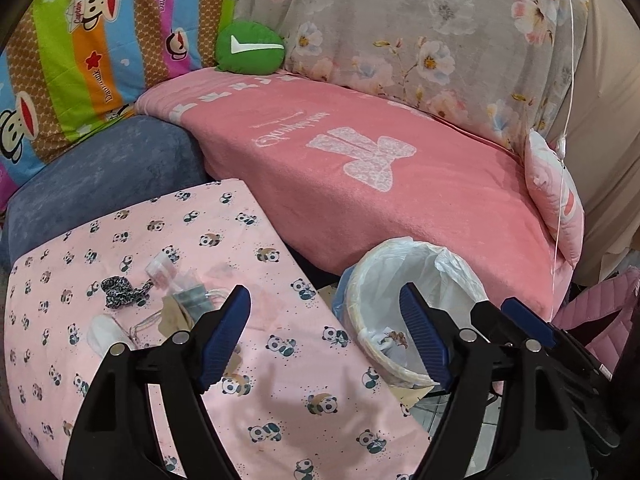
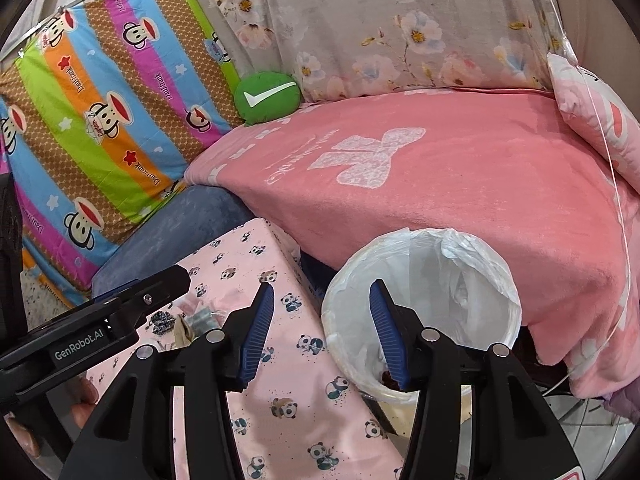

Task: Collect trash
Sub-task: 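Move both open tools back over the remaining items on the table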

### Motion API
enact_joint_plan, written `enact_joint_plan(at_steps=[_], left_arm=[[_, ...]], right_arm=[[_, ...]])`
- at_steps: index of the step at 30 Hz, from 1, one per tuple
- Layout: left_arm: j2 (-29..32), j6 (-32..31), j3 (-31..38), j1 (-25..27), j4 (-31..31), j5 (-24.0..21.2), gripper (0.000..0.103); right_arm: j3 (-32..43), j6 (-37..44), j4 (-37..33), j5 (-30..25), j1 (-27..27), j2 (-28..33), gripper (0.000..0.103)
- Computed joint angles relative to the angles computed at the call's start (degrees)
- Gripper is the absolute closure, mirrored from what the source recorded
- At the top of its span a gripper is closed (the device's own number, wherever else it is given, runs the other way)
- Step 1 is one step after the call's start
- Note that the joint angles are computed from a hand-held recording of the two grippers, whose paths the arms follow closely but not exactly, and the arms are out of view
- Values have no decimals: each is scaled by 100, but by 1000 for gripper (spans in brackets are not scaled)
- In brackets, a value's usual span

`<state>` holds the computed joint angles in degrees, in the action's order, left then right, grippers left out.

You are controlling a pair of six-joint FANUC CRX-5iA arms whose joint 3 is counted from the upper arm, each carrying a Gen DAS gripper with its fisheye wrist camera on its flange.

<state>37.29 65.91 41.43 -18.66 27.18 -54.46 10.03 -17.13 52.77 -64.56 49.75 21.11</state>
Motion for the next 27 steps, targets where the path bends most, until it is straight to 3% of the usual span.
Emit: enact_joint_plan(at_steps=[14,19,27], left_arm=[[5,328,-120,405,-175,12,29],[100,589,-41,581,-324,-114,24],[321,1097,161,903,-665,-358,22]], right_arm=[[1489,1065,-513,-50,39,1009,47],[1971,1362,-719,-34,28,1340,41],[3184,2160,-1317,-176,-8,2110,40]])
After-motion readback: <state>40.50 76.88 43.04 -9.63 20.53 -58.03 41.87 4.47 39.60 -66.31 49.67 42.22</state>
